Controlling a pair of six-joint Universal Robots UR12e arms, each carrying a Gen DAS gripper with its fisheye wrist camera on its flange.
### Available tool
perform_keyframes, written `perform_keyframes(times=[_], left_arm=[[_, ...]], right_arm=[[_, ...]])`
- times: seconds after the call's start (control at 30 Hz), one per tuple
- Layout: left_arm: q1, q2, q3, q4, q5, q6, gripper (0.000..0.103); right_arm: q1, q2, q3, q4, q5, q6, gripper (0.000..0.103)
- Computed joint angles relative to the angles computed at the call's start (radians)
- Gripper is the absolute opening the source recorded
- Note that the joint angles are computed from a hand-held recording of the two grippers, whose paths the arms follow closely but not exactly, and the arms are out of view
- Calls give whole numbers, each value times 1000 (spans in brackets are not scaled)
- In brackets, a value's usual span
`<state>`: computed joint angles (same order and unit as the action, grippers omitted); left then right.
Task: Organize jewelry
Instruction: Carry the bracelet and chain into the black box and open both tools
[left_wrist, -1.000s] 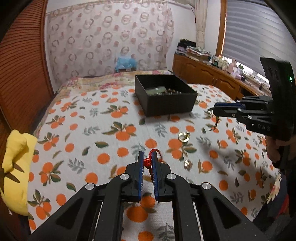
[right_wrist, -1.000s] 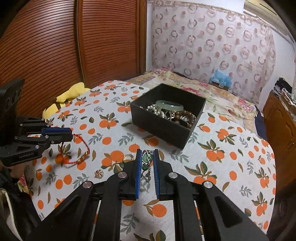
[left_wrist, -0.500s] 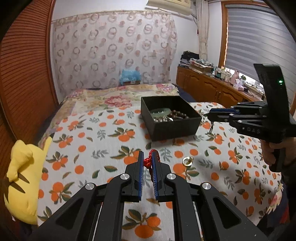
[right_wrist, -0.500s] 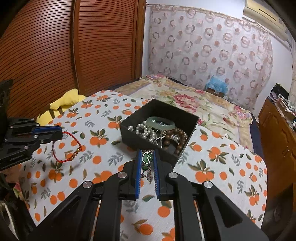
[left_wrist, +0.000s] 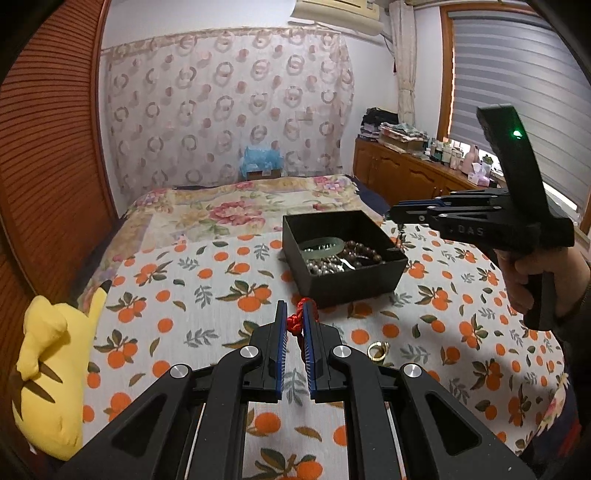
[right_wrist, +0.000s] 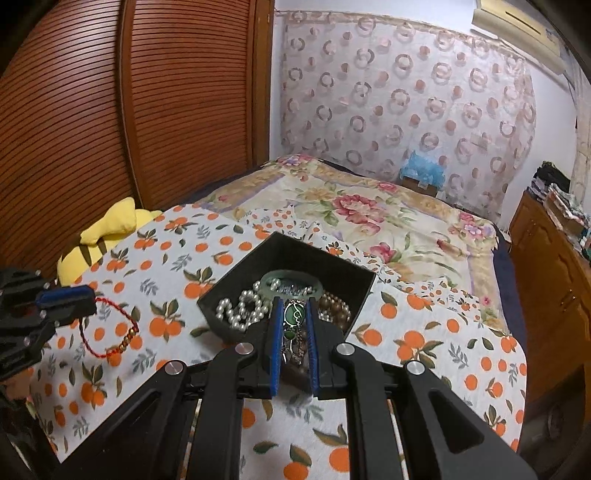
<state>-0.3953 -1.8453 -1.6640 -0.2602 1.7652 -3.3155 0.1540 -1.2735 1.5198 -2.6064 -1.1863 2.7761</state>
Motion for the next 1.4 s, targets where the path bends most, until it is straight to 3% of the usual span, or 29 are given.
perform_keyframes(times=[0.6,0.9,1.4], left_arm=[[0,-84,150,-36,2,45,8],[-12,-130,218,-66,5,72,8],[-18,-232,365,-186,18,69,8]], right_arm=[[-2,76,-90,80,38,104,14],[-17,57,-55,64,28,92,14],[-58,-2,46,8,25,54,14]])
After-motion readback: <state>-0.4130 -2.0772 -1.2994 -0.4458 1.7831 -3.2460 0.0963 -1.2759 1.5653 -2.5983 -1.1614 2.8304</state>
